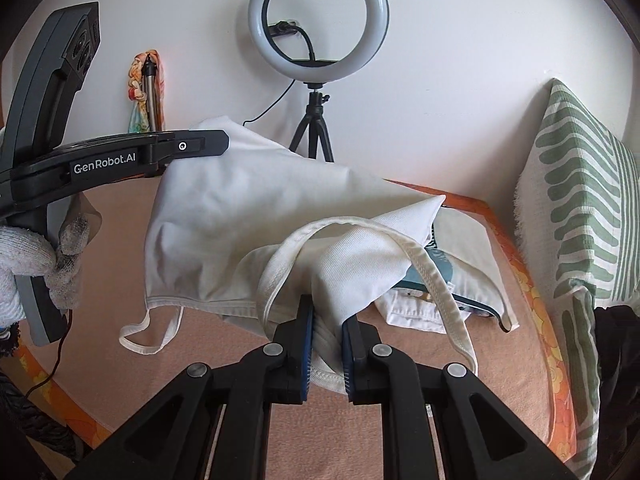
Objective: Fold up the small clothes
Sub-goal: 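Lift the folded camisole with both tools and carry it onto the clothes stack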
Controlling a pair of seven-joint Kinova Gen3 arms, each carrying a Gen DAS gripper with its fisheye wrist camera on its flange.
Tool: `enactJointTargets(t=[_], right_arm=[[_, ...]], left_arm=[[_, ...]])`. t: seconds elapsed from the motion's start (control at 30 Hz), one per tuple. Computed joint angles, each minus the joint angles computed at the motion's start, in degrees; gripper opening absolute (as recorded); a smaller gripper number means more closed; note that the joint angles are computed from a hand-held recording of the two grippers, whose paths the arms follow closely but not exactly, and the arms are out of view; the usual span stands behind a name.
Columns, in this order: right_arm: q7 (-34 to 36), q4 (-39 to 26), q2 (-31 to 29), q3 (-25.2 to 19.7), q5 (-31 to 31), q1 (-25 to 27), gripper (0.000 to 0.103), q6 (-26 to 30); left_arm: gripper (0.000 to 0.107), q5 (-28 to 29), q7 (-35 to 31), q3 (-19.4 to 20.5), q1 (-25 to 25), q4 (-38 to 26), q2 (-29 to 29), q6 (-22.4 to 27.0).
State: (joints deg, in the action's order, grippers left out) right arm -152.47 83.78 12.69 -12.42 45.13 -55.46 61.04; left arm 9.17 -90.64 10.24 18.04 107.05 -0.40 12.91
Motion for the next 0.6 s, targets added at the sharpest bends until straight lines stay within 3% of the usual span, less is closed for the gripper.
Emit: enactJointTargets(t=[0.3,0.6], right_arm=[[7.0,1.8,-3.0,1.3,-1.4,7.4,0.01,-0.9],[20.6,-1.1,-0.8,4.3,-6.5,16.8,0.01,-5.9]], left_arm=[[0.005,-5.7,7.1,0.2,3.9,-10.9,9.2,0.9],[0.005,-11.4,13.9,-4.3,9.7,-23.3,19.3,4.5]])
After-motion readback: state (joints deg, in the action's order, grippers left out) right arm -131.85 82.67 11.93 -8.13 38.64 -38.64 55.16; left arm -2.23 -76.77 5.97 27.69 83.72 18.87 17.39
